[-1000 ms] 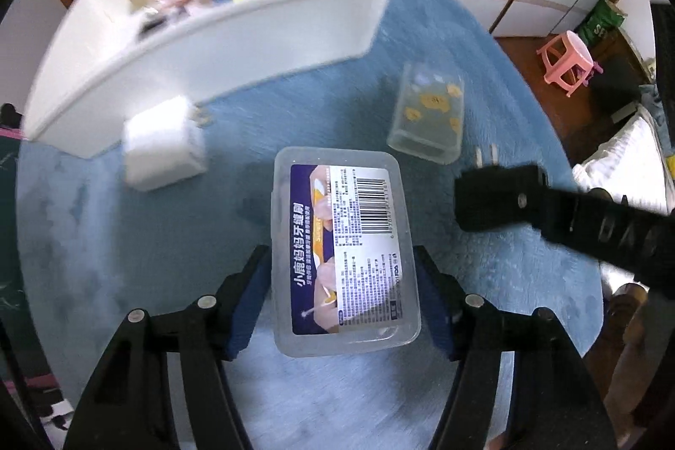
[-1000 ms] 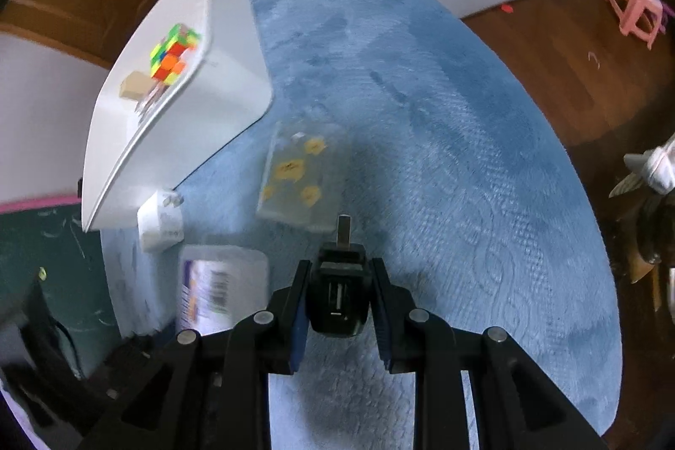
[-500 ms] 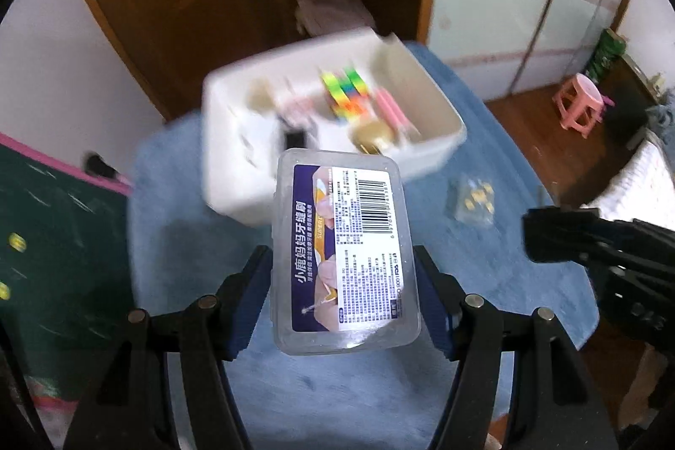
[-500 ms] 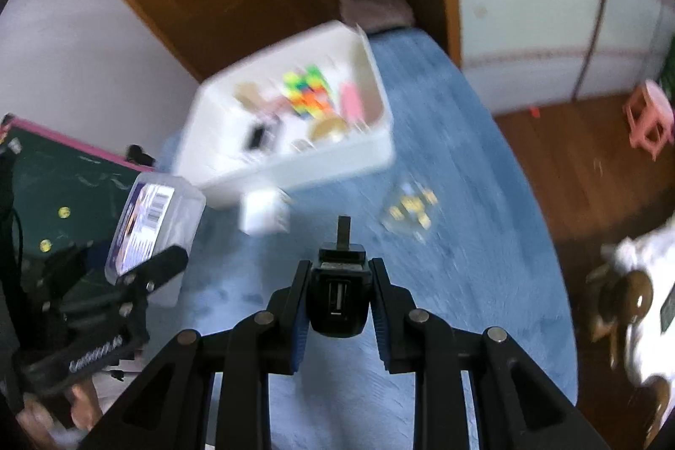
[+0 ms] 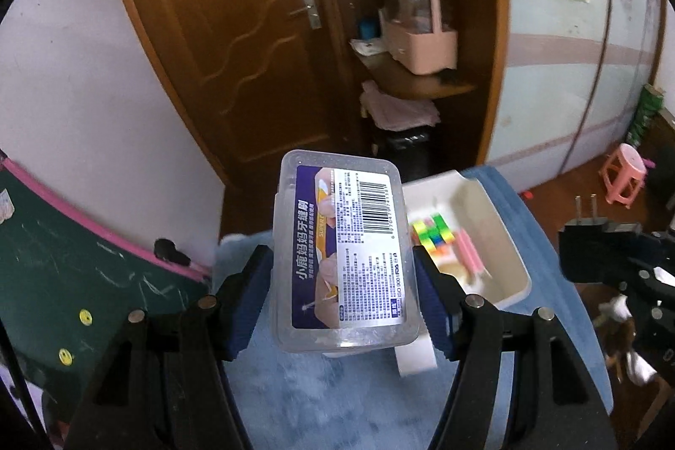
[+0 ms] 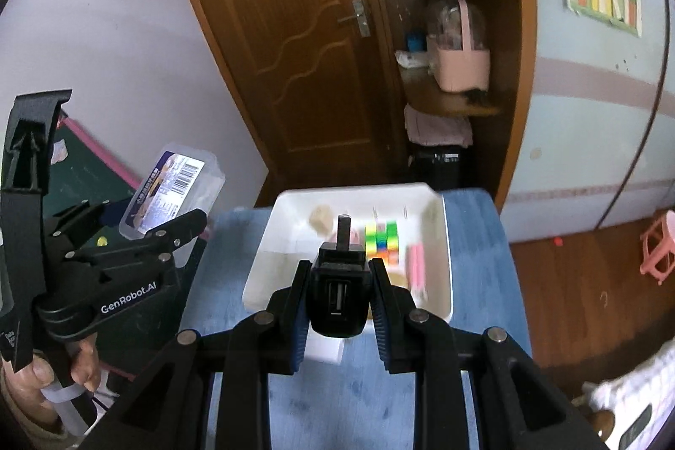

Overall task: Organize rigid objects
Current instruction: 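Carry the plastic box and black plug into the tray and open both tools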

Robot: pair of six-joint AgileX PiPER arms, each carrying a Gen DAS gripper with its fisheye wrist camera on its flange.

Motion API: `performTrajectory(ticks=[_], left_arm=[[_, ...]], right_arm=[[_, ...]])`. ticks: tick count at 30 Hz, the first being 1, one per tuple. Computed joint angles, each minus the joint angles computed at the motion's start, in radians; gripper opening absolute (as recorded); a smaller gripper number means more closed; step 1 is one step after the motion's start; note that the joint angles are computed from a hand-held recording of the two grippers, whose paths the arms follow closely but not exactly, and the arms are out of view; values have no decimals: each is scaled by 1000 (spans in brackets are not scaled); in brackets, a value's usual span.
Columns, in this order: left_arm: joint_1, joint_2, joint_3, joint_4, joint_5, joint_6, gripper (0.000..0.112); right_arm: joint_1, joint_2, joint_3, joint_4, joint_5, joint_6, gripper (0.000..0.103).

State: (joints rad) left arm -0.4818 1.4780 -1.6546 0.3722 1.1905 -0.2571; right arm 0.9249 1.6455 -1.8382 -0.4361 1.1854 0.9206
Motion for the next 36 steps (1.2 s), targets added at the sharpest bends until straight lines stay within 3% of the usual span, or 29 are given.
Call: performTrajectory(ticks=[5, 14, 21, 36], left_arm=[[42, 145, -40, 30, -101, -38, 69], [77, 408, -87, 38, -210, -127, 69], [67, 547, -118, 19, -212, -172, 69], [56, 707, -211, 9, -181, -178, 69]], right_arm=[[-134, 90, -44, 59, -70, -75, 26], [-319, 262, -2, 225, -211, -198, 26], [-353, 317, 107, 356, -308, -276, 26], [-368, 421, 109, 420, -347, -380, 26]])
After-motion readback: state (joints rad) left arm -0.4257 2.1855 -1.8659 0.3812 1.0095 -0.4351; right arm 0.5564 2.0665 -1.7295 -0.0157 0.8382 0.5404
